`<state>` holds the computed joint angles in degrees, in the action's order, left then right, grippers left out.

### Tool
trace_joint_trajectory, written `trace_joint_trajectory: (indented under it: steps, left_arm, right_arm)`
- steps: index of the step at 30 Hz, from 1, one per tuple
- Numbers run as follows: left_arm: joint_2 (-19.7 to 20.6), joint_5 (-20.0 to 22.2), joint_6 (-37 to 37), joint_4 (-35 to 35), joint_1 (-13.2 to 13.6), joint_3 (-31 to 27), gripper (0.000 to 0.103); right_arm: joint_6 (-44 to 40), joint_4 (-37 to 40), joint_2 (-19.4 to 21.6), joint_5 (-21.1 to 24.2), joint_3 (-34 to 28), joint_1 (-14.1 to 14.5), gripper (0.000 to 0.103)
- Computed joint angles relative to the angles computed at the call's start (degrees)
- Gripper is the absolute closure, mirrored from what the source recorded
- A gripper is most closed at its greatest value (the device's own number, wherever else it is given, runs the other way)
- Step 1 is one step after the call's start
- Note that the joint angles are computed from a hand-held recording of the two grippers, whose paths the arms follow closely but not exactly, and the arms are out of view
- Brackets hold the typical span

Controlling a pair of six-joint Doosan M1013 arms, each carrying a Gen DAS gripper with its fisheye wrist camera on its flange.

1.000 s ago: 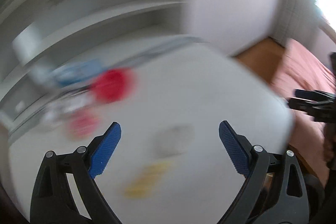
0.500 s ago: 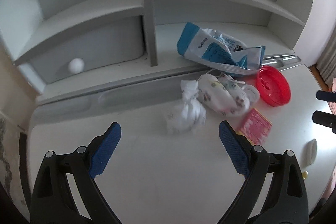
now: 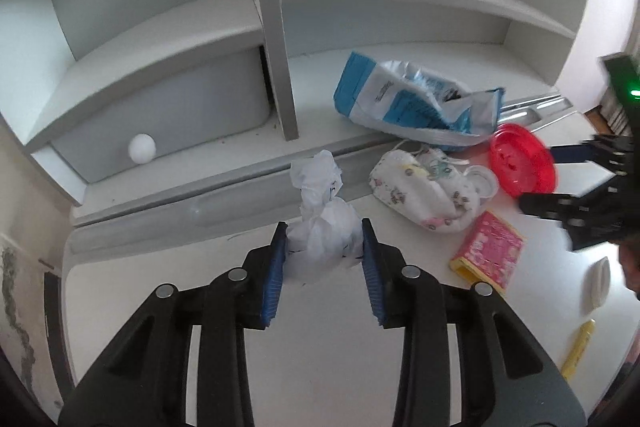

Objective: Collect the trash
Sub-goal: 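Grasp the white tissue with the left tool while the right tool grasps the red lid, then carry the tissue and red lid over the bin and open both tools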

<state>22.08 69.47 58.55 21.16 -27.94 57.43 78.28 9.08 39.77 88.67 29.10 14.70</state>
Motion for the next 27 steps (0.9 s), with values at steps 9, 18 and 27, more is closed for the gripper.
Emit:
trace_joint_trajectory:
  steps: [9,18,27]
  left_arm:
    - [-2.1,0.82,-0.93,0.31,-2.28,1.13,0.068]
    - [0.16,-1.2,3.38,-4.29,-7.34,-3.36,0.068]
    - [9.38,-1.69,14.54,-15.86,-16.07,-17.89,0.068]
  right_arm:
    - [0.19,-1.49,-0.73,-2.61,0.49,0.38,0.024]
    - [2.21,1.04,-15.71,-13.63,21.09,-6.13,0.024]
    - [8.22,-0.14,-31.33,-21.05,41.71,-19.46,0.023]
